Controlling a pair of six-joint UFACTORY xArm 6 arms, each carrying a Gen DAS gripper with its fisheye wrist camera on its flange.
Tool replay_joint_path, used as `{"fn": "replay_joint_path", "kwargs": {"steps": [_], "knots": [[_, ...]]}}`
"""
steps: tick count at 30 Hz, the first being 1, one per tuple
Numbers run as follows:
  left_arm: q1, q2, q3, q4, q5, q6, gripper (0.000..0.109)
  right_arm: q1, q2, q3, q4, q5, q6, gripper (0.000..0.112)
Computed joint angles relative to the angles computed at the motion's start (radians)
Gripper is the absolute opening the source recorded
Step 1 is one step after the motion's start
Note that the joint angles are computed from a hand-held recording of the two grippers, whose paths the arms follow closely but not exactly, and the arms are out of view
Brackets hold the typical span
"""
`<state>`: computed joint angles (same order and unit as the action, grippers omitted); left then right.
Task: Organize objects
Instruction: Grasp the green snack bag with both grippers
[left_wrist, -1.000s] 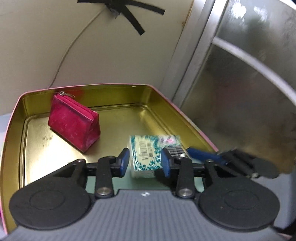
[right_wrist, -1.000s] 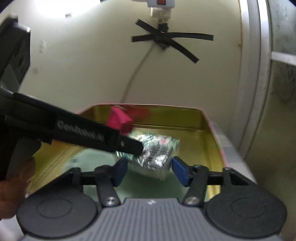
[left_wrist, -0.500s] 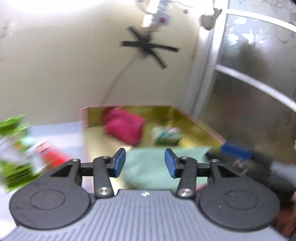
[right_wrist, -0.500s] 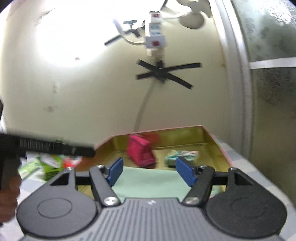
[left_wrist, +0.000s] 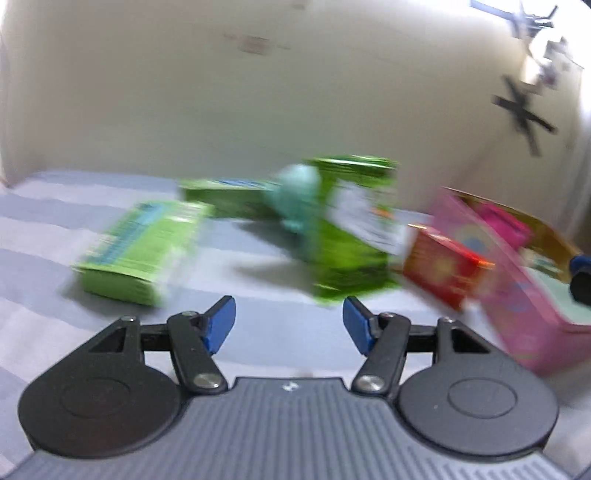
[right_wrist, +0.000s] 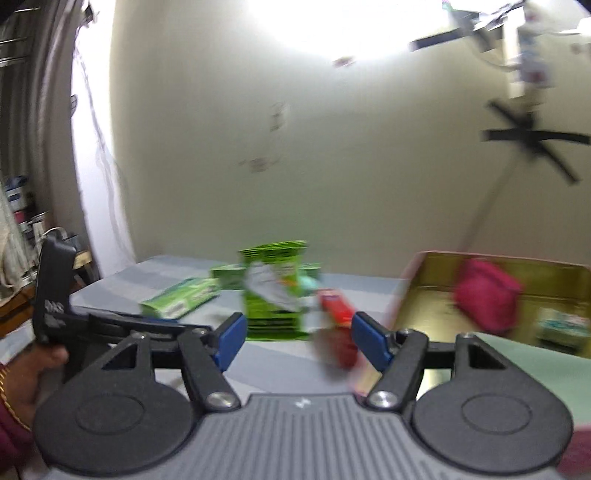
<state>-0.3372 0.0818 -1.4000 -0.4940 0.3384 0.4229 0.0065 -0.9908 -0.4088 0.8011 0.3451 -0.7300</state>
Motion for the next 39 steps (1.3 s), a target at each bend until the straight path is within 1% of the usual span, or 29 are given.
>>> {"fn": "replay_joint_path", "kwargs": {"steps": [1,2,4,5,6,7,8,9,11,12,13,14,15,18,19,21,24,26,27,28,29,31,32,33,34,35,36,37,39], "knots": [[0.007,0.000,0.007,0.005,-0.010,-0.021,0.065,0.047,0.084,-0.048,0.000,-0.043,0.010,0.066],[0.021,0.003,0.000,-0.031,0.007,-0.022,0.065,0.070,0.172,-0.105,0.021,-0.072,-0.013,0.066],[0.045,0.008,-0.006,-0.195,0.047,0.072,0.065,0.108,0.336,-0.226,0.000,-0.136,-0.002,0.067],[0.053,0.012,-0.009,-0.239,0.059,0.105,0.065,0.111,0.423,-0.302,-0.018,-0.141,0.003,0.071],[0.062,0.012,-0.019,-0.259,0.080,0.114,0.065,0.106,0.507,-0.384,-0.035,-0.120,0.003,0.076],[0.067,0.007,-0.018,-0.320,0.079,0.164,0.065,0.099,0.579,-0.460,-0.065,-0.088,0.018,0.088],[0.067,-0.006,-0.006,-0.340,0.067,0.191,0.066,0.087,0.659,-0.548,-0.102,-0.030,0.037,0.095],[0.064,-0.008,-0.003,-0.338,0.048,0.199,0.066,0.077,0.717,-0.612,-0.146,0.030,0.066,0.096],[0.064,-0.013,-0.001,-0.355,0.036,0.210,0.066,0.050,0.828,-0.739,-0.257,0.184,0.169,0.094],[0.068,-0.010,-0.008,-0.376,0.042,0.219,0.066,0.041,0.865,-0.778,-0.294,0.245,0.222,0.091],[0.073,-0.008,-0.012,-0.398,0.046,0.227,0.066,0.035,0.883,-0.794,-0.294,0.289,0.241,0.077],[0.077,-0.009,-0.015,-0.406,0.045,0.222,0.066,0.038,0.869,-0.769,-0.271,0.294,0.223,0.075],[0.083,-0.009,-0.018,-0.418,0.044,0.217,0.066,0.048,0.834,-0.723,-0.251,0.276,0.185,0.074],[0.105,-0.008,-0.031,-0.489,0.053,0.215,0.066,0.086,0.651,-0.525,-0.200,0.226,0.093,0.072],[0.111,-0.008,-0.032,-0.507,0.058,0.214,0.066,0.084,0.599,-0.481,-0.178,0.245,0.081,0.072],[0.118,-0.006,-0.040,-0.528,0.086,0.215,0.066,0.074,0.489,-0.390,-0.204,0.304,0.137,0.072],[0.117,-0.001,-0.049,-0.551,0.145,0.258,0.066,0.089,0.357,-0.264,-0.312,0.324,0.198,0.074],[0.108,-0.002,-0.047,-0.561,0.177,0.310,0.067,0.086,0.224,-0.143,-0.333,0.268,0.187,0.090],[0.107,-0.005,-0.045,-0.570,0.199,0.336,0.067,0.088,0.149,-0.081,-0.351,0.217,0.199,0.094],[0.109,-0.004,-0.048,-0.585,0.240,0.365,0.067,0.092,0.057,-0.012,-0.365,0.171,0.220,0.096],[0.109,-0.004,-0.050,-0.594,0.270,0.383,0.067,0.088,-0.035,0.048,-0.351,0.156,0.227,0.096],[0.101,-0.003,-0.051,-0.595,0.305,0.417,0.067,0.077,-0.197,0.129,-0.314,0.199,0.245,0.096],[0.097,-0.001,-0.053,-0.599,0.320,0.432,0.067,0.078,-0.275,0.165,-0.332,0.226,0.277,0.098],[0.093,0.001,-0.056,-0.602,0.339,0.443,0.067,0.090,-0.337,0.196,-0.376,0.244,0.312,0.099],[0.092,0.005,-0.061,-0.608,0.368,0.455,0.067,0.117,-0.393,0.225,-0.454,0.259,0.369,0.102],[0.092,0.012,-0.070,-0.613,0.404,0.464,0.067,0.142,-0.421,0.240,-0.524,0.277,0.416,0.102],[0.091,0.016,-0.077,-0.611,0.439,0.471,0.067,0.169,-0.407,0.242,-0.559,0.281,0.451,0.102],[0.086,0.018,-0.079,-0.602,0.467,0.480,0.067,0.184,-0.373,0.229,-0.574,0.297,0.465,0.102],[0.072,0.012,-0.073,-0.576,0.506,0.512,0.066,0.214,-0.318,0.212,-0.660,0.314,0.541,0.101]]}}
